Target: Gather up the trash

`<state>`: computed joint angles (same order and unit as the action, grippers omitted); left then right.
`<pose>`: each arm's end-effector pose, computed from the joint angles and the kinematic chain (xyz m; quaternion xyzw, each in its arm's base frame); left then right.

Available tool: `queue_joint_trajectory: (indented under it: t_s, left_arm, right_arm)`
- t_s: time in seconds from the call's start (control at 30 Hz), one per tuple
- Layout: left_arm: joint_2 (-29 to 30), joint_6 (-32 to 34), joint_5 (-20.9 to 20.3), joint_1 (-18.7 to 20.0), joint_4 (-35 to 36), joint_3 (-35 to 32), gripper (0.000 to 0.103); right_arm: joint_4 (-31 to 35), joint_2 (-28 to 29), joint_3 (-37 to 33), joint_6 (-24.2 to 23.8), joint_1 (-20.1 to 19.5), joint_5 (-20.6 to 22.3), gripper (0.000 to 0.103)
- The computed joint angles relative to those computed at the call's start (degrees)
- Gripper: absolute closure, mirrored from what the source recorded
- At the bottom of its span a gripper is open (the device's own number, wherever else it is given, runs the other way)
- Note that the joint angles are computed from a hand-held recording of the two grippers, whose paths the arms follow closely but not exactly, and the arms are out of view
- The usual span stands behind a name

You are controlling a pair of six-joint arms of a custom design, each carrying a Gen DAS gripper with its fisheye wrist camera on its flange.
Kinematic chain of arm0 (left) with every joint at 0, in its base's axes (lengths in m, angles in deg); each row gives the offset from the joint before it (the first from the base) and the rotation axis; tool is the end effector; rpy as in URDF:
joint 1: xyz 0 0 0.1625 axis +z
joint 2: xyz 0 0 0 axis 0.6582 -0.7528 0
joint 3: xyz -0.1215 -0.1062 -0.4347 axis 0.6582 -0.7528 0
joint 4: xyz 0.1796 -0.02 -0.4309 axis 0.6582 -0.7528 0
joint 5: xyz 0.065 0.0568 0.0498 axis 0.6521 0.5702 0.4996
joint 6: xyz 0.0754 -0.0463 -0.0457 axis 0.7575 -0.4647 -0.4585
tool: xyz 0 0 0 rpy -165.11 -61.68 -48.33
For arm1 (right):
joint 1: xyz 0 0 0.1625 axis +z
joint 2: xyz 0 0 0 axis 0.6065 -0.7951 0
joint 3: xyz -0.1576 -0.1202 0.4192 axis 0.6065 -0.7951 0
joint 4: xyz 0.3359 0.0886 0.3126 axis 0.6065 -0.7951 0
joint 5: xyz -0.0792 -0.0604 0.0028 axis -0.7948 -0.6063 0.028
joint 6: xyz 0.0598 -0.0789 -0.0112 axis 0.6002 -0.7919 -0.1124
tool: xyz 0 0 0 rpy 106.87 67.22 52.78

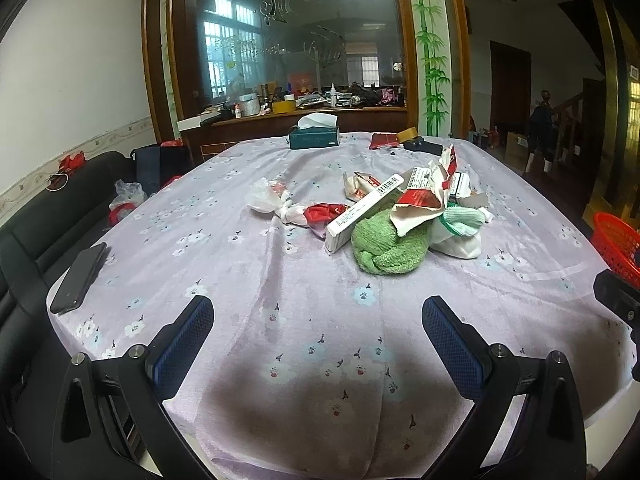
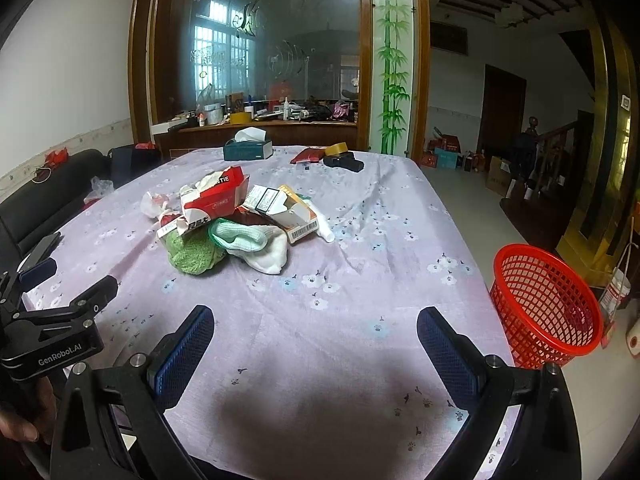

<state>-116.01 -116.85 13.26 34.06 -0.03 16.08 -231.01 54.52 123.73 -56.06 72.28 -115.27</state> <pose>-0.0068 -0.8232 0.3345 0.1330 0.7770 -0.4608 0.4077 0.3829 -0.8334 -0.0266 0.2641 -0.8235 0.4092 0.2911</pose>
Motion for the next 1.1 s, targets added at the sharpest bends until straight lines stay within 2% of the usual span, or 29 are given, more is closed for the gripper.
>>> queue_joint_trajectory:
  t_s: [0.57,0.77,0.97,1.07,1.1]
  left_arm:
    - [0.52,-0.50,0.12,0.21,1.33,-0.81,0.000]
    - [0.15,-0.24,2.03,0.28,1.94,-0.90,0.000]
    - [4.48,-2.69,5.26,0.49,11.88,-11.65,0.000]
    - [10.49,-5.88,8.55,0.56,22.32,-23.93,0.001]
    - [13.03,-6.69,9.65,0.47,25.86,-28.85,0.005]
  right_arm:
    - [1.48,0.60,-1.08,0.28,0.03,-0.60,0.000]
    - [1.83,0.30,-0.87,0.82,-0.13,0.08,0.000]
    - [4.54,-1.39,0.03,5.62,-1.22,2.35,0.003]
    - [5.15,-1.59,-0.12,7.14,-1.55,2.44,0.003]
    - [5.21,-1.59,-0.25,7.34,-1.58,2.39,0.003]
